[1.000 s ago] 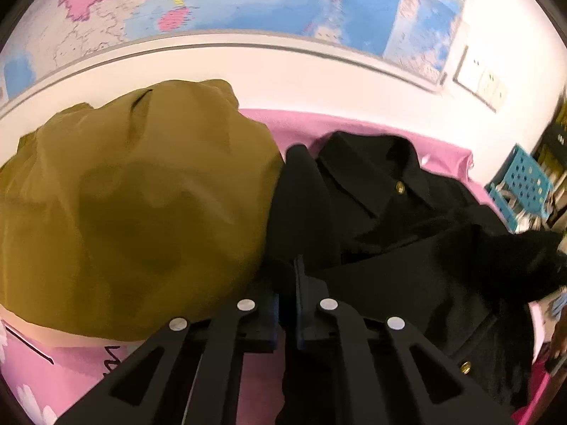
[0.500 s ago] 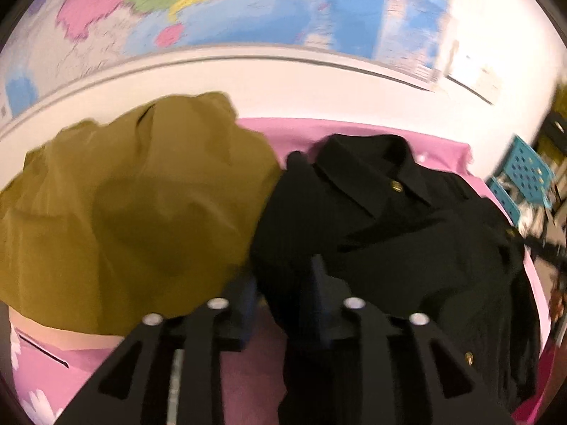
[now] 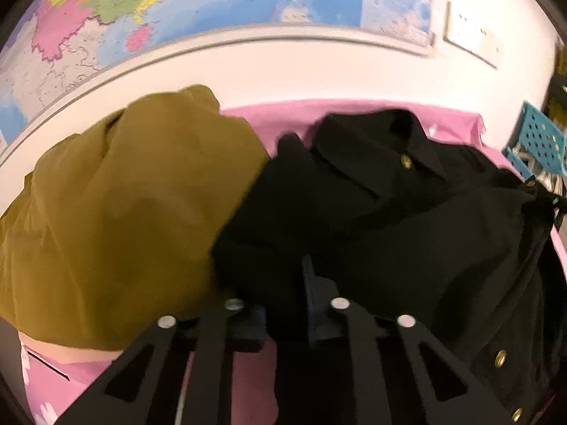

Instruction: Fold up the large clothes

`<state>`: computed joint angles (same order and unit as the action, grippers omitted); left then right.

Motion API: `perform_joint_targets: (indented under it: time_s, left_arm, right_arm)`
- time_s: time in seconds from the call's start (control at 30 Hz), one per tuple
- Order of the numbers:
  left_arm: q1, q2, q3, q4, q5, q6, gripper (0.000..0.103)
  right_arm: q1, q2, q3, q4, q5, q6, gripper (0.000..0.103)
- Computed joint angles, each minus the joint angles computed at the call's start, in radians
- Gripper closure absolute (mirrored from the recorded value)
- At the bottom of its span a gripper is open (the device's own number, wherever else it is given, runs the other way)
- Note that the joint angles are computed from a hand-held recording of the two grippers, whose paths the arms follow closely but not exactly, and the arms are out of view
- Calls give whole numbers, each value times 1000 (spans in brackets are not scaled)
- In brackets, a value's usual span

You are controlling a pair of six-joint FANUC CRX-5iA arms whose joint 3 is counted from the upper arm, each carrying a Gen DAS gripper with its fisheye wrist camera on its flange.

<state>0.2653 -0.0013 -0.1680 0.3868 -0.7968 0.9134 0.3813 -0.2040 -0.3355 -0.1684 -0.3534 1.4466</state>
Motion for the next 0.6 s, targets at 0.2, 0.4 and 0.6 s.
perform_joint_targets:
  time_s: [0.2,0.4,0.6]
  left_arm:
    - [-24,46,57,-46,26,119,92]
    - [-67,59,78,-165,76,206,91]
    - [-52,21,31,-99,92,146,74]
  right_arm:
    - [-25,92,76,98,-44,-133,100]
    - [-39,146,80,74,-74,-173,86]
    - [3,22,-86,326,59,-421,66]
